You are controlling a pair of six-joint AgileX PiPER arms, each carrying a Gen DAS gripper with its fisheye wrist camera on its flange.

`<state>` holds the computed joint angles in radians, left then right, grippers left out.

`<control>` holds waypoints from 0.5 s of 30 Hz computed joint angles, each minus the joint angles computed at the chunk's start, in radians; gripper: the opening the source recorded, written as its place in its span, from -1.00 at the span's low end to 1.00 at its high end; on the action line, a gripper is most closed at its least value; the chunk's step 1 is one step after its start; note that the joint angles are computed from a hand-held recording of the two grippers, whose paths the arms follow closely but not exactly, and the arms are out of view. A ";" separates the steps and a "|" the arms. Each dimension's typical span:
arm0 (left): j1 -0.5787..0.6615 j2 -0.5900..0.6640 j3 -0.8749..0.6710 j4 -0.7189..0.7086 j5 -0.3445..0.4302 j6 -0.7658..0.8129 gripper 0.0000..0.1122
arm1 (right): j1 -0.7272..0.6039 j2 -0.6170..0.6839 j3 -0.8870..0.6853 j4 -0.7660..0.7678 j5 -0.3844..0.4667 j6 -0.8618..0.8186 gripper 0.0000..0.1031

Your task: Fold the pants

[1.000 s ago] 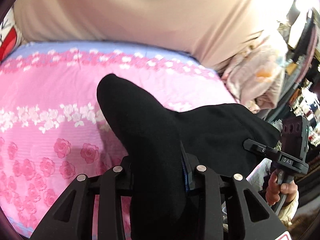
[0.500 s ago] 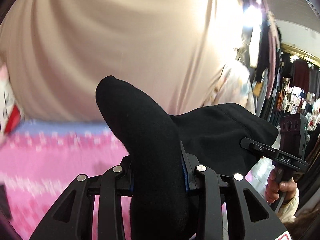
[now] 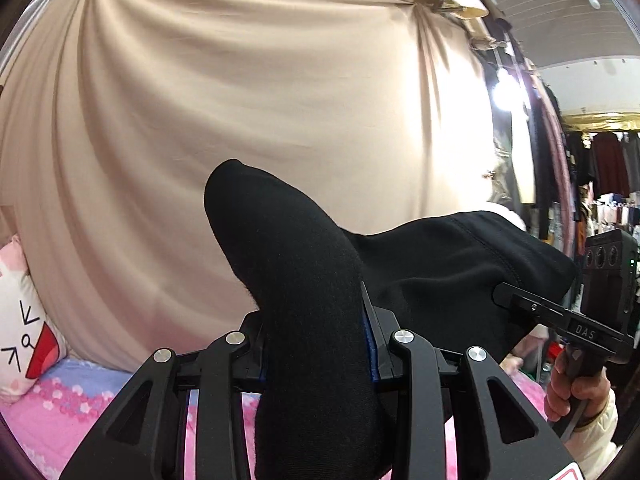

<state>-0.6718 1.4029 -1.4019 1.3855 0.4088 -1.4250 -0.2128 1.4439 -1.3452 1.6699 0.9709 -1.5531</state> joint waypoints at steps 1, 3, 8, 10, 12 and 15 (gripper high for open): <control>0.022 0.020 -0.026 -0.033 -0.011 0.028 -0.46 | 0.014 0.030 -0.037 -0.006 -0.015 0.009 -0.36; 0.075 0.078 -0.092 -0.136 -0.030 0.120 -0.46 | 0.057 0.143 -0.159 -0.033 -0.060 0.040 -0.36; 0.205 0.302 -0.260 -0.303 -0.066 0.229 -0.45 | 0.130 0.445 -0.450 -0.115 -0.132 0.127 -0.36; 0.244 0.422 -0.361 -0.416 -0.047 0.332 -0.45 | 0.152 0.561 -0.559 -0.148 -0.155 0.157 -0.36; 0.276 0.511 -0.439 -0.532 -0.041 0.429 -0.45 | 0.172 0.690 -0.689 -0.200 -0.169 0.221 -0.36; 0.318 0.651 -0.565 -0.685 -0.026 0.572 -0.45 | 0.189 0.889 -0.936 -0.325 -0.163 0.395 -0.36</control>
<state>-0.3538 2.0535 -1.9665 0.7007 0.3829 -0.8533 -0.0238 2.3331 -2.2807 1.3453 0.8076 -1.1581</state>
